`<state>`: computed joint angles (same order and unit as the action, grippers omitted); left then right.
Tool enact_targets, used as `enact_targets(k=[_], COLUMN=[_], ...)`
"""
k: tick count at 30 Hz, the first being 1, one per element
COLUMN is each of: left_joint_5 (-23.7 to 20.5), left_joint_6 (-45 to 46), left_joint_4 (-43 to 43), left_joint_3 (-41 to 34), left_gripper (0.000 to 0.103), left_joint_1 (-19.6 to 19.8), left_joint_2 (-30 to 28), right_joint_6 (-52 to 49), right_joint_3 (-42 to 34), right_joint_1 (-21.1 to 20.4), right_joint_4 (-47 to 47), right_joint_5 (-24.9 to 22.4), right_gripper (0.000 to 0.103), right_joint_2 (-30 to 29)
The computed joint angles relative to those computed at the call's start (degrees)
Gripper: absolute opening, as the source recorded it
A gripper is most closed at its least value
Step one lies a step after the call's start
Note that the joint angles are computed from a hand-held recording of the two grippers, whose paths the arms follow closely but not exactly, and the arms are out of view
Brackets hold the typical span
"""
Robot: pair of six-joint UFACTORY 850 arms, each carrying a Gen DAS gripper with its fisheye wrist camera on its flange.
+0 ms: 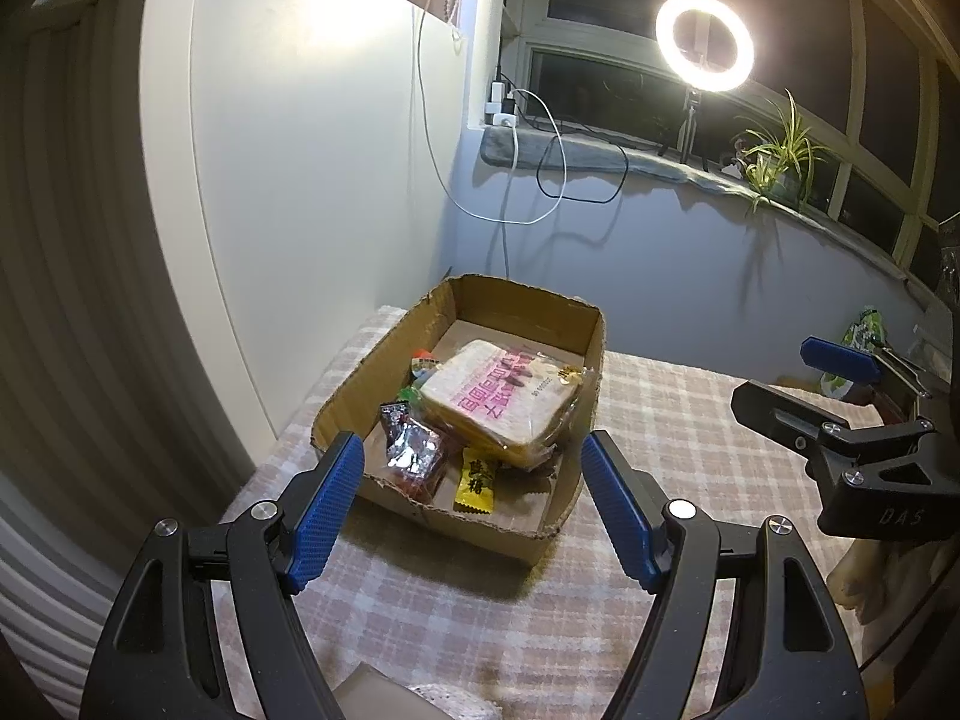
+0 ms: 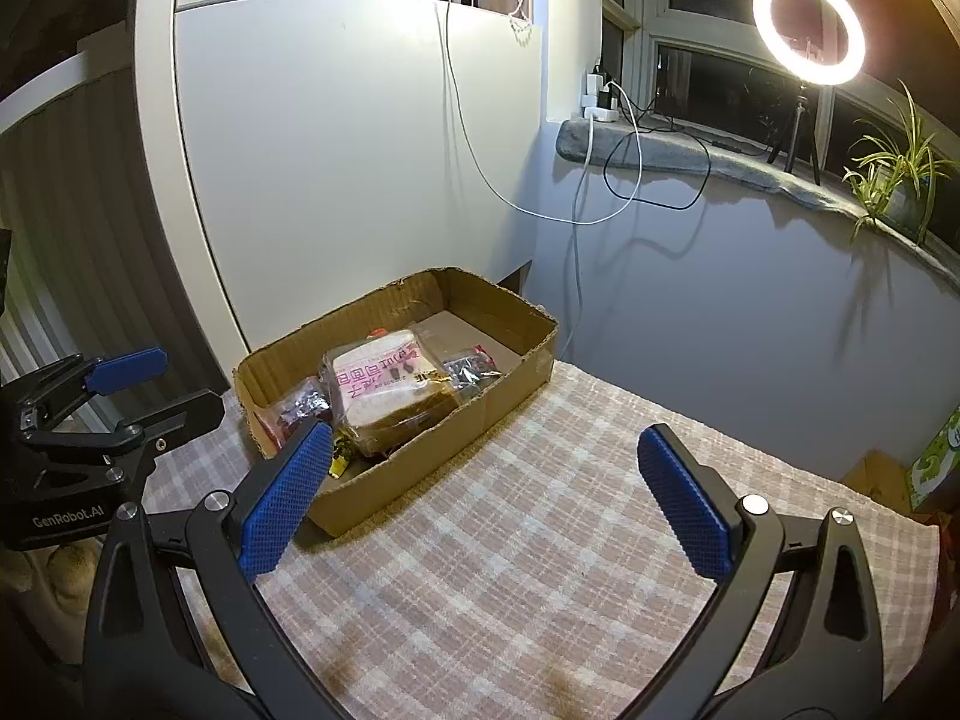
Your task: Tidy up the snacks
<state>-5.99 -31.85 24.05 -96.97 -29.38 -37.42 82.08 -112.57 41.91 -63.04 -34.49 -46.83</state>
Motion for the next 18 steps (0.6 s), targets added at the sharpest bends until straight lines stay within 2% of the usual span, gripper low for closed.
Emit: enact_targets(k=[14,18], left_joint_5=[0.71,0.86], left_joint_6=[-6.00,-10.45], left_joint_4=[6.10,10.85], left_joint_3=[1.05,1.17], left_gripper=[0.075,0.075], left_joint_1=[-0.10,-0.27], left_joint_2=[0.76,0.74], right_joint_6=[1.32,1.64], right_joint_3=[0.85,1.36], right_joint_1=[0.39,0.33], right_joint_4=[-1.18,-1.26], right_joint_5=[-0.58,-0.46], right_gripper=[0.103,0.103], right_joint_2=[0.50,0.84])
